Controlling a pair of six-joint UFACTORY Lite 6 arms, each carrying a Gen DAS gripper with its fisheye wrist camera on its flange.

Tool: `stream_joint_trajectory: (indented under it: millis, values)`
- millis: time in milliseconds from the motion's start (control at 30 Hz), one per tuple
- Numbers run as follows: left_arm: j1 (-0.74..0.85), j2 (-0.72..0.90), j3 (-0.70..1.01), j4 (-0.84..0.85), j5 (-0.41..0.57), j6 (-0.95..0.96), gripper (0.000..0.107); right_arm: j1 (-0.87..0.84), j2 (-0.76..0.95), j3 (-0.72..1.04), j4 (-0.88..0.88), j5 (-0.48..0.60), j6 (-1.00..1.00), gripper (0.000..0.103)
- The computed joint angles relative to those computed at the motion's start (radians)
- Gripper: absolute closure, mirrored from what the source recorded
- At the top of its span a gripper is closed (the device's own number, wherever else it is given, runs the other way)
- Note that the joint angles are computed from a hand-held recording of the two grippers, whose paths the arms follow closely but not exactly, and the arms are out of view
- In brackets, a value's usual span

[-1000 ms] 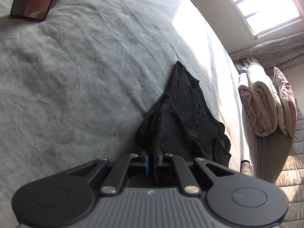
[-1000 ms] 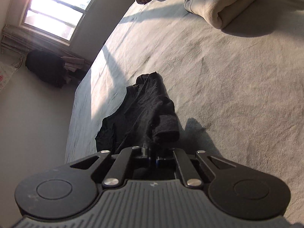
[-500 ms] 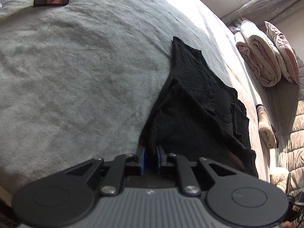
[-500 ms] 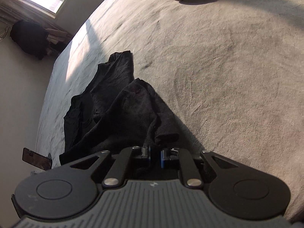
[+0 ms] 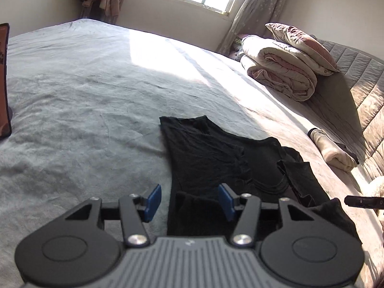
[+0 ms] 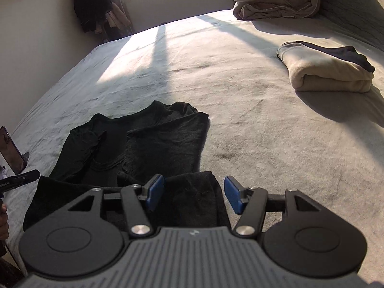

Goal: Fold clothes

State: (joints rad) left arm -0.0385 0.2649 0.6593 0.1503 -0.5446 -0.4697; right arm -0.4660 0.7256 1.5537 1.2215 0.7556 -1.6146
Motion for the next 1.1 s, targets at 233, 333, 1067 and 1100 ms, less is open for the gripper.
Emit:
stream_joint_trajectory:
  millis: [233, 333, 1067, 1100]
  values:
    - [-0.033, 0.082, 0.026, -0.169, -0.005, 0.141, 0.103, 0.011, 0.021, -0.108, 0.185, -0.056, -0.297, 0.089]
    - [-0.073, 0.081, 0.028, -0.289, -0.003, 0.284, 0.102, 0.023, -0.013, -0.174, 0.281, -0.086, -0.44, 0.087]
    - [0.031, 0.324, 0.584, 0.009, 0.368, 0.149, 0.061, 0.117, 0.14, 0.293, -0.068, 0.072, 0.023, 0.053]
    - [0.038, 0.362, 0.63, 0.012, 0.38, 0.166, 0.06, 0.126, 0.179, 0.35, -0.088, 0.063, 0.04, 0.053]
